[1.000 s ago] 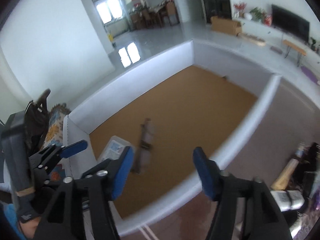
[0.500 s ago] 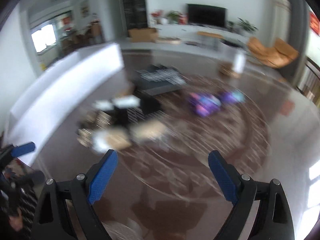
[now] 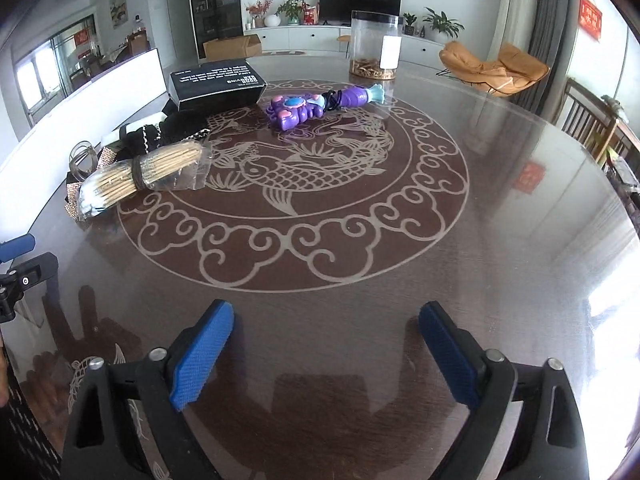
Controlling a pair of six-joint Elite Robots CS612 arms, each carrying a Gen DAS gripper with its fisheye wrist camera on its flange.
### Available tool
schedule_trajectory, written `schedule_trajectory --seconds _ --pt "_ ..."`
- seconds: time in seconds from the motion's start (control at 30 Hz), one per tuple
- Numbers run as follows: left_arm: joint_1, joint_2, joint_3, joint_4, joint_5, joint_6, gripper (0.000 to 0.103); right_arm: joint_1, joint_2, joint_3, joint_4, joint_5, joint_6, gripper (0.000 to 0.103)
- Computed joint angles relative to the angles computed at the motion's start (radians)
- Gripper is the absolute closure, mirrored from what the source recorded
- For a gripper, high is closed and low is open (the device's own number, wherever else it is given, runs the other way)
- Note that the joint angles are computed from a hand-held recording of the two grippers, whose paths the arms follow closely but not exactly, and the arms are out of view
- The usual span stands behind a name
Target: Organize objects
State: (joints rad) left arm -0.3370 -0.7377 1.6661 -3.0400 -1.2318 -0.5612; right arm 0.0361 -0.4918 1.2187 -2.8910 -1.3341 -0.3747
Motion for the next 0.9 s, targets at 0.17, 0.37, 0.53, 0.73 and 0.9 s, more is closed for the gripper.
schedule_trajectory --seconds 0.17,0.37,0.53,0.73,0.9 --pt "0.004 0.011 -0.011 0.027 -0.005 -0.016 0.004 0.004 0.006 -0.007 0.010 -0.008 0.016 0.001" --pt "-0.001 0.016 -0.019 0.056 0.022 -0.016 0.004 0.004 0.006 -0.009 0.012 -0.011 0.019 0.000" --pt "0.003 0.014 -0.015 0.061 0.020 -0.031 0.000 0.004 0.006 -0.008 0.012 -0.012 0.020 0.000" --pt "0.002 0.015 -0.015 0.061 0.022 -0.031 0.000 0.004 0.005 -0.006 0.010 -0.012 0.020 0.000" --pt "0.001 0.016 -0.017 0.061 0.025 -0.032 0.000 0.004 0.005 -0.006 0.010 -0.012 0.019 0.000"
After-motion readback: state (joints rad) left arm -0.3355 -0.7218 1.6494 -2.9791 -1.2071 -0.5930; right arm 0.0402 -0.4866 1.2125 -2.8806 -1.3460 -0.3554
